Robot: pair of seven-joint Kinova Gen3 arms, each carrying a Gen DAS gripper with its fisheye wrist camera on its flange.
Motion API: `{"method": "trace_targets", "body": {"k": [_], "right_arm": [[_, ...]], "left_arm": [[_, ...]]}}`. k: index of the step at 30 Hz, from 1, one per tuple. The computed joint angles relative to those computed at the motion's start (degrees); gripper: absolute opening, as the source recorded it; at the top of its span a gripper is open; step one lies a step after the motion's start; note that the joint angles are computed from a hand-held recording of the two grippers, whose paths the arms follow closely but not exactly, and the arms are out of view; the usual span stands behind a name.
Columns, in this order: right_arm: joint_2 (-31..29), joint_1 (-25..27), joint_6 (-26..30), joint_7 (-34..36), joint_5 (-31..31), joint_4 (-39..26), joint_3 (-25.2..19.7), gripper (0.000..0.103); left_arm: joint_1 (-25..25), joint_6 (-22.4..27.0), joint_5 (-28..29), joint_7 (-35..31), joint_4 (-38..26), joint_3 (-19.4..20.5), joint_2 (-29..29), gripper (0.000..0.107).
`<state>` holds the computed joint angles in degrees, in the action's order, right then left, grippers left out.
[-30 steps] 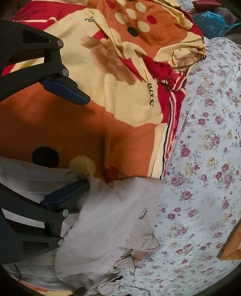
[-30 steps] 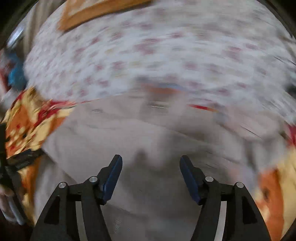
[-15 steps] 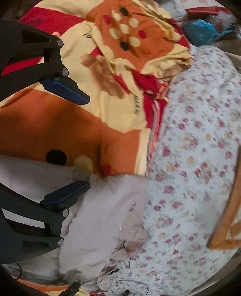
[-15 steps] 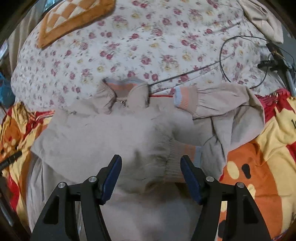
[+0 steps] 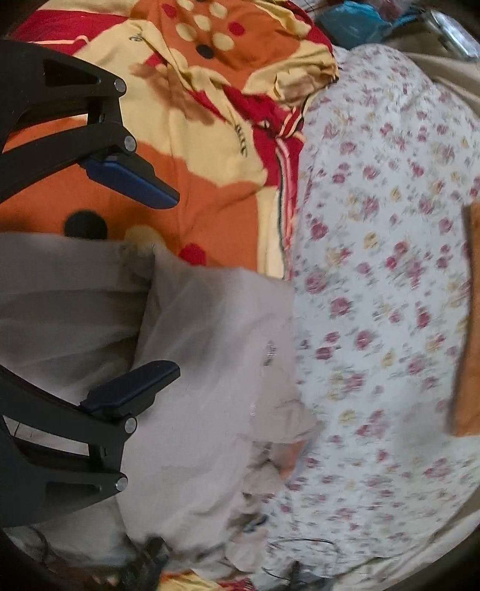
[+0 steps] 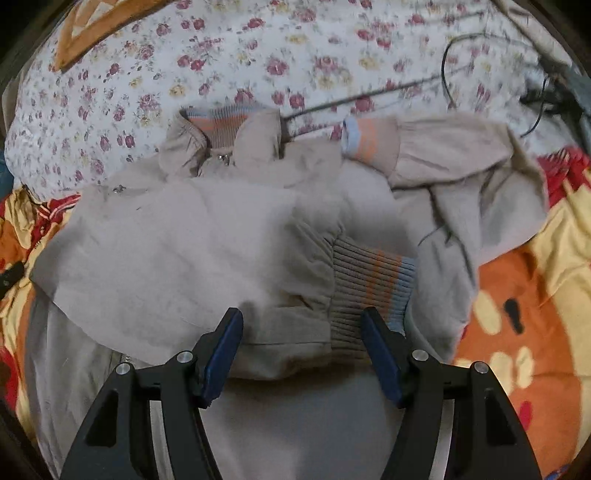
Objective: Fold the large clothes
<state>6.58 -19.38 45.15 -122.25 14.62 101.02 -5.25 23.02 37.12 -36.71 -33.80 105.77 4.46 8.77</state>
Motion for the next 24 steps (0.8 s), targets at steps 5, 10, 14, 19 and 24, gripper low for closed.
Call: {"method": "trace_targets", "body": {"k": [5, 10, 14, 19, 24], "right_arm": [[-6.7, 4.4, -3.8, 1.7, -1.9, 2.2, 0.6, 0.067], [-5.4, 16.4, -4.4, -0.5, 0.9, -0.3, -6.3, 0.071], [-1.0, 27.0, -8.1, 5.0, -7.5, -2.6, -14.1, 0.073], [6.5, 35.2, -11.2, 3.7, -19.0, -6.0, -17.7, 0.074], [10.9, 36.9, -16.1, 7.9, -28.8, -5.8, -16.3, 0.054]], "left_arm": [[-8.3, 3.8, 10.0, -9.6, -3.9, 6.3, 5.7, 0.086], [-3.9, 2.7, 16.7, -14.9, -4.4, -1.3, 5.3, 0.086], [-3.4, 2.6, 16.6, -14.5, -4.2, -1.5, 5.4, 0.086], [-4.2, 2.4, 18.1, -16.1, -4.6, -1.5, 5.6, 0.086], [-3.7, 2.5, 17.5, -16.3, -5.0, -1.8, 6.1, 0.086]]}}
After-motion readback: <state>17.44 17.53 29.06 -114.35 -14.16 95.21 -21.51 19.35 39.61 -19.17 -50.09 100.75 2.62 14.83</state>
